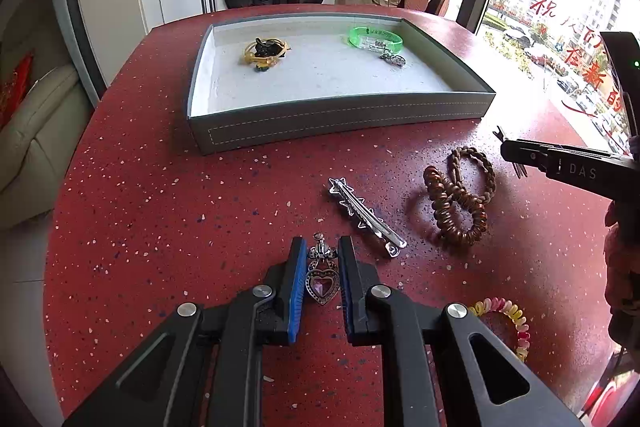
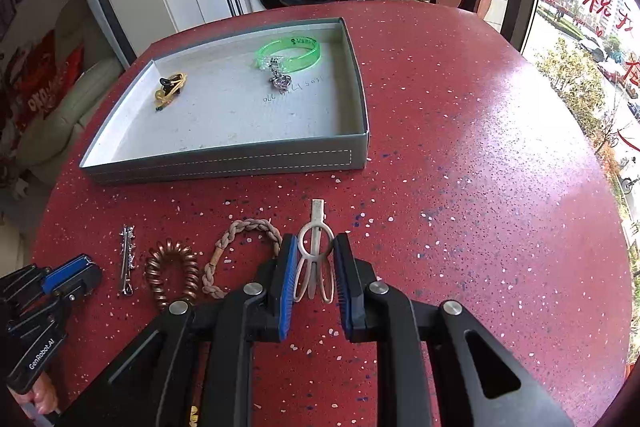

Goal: Organize jewelry
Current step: 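Grasp the white hairpin with the right tool while the left tool grasps the silver heart pendant, then carry the hairpin and heart pendant into the grey tray and open both tools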

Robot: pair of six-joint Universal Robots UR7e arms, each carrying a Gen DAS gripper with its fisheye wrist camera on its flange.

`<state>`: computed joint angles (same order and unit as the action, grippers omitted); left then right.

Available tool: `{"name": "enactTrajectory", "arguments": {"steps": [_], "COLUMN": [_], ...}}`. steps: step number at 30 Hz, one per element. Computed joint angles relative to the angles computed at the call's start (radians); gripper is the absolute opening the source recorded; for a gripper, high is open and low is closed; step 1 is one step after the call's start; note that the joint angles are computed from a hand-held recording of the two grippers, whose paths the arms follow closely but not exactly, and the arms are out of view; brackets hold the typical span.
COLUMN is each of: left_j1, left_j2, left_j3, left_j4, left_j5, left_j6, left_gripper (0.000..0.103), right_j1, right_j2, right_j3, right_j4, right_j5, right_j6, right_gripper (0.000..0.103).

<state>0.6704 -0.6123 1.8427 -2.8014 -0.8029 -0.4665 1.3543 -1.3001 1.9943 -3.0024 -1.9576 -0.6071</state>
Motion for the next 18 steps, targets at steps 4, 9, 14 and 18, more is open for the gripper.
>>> {"name": "enactTrajectory", "arguments": {"steps": [4, 9, 14, 18], "left_j1": [-0.005, -0.012, -0.009, 0.002], "left_j2": [-0.013, -0.028, -0.034, -0.024], "left_j3": [0.009, 0.008, -0.017, -0.06], "left_j4": [-0.016, -0.034, -0.058, -0.072], "left_j5": [0.011, 0.019, 0.013, 0.016], "left_j6": [0.0, 0.01, 0.044, 0.078], "left_gripper": [0.034, 0.034, 0.034, 0.034], "right_j1": [0.001, 0.011, 0.035, 0.061], "right_j2": [-0.027, -0.06, -0.062, -0.024], "right_j3": [0.01, 0.007, -0.029, -0.084], "right_j4": [0.024, 0.061, 0.094, 0.1], "right_j5": [0.029, 0.07, 0.096, 0.09], "right_j6": [0.008, 0.025, 0.035, 0.032], "right_gripper": [0.02, 0.02, 0.02, 0.02]}}
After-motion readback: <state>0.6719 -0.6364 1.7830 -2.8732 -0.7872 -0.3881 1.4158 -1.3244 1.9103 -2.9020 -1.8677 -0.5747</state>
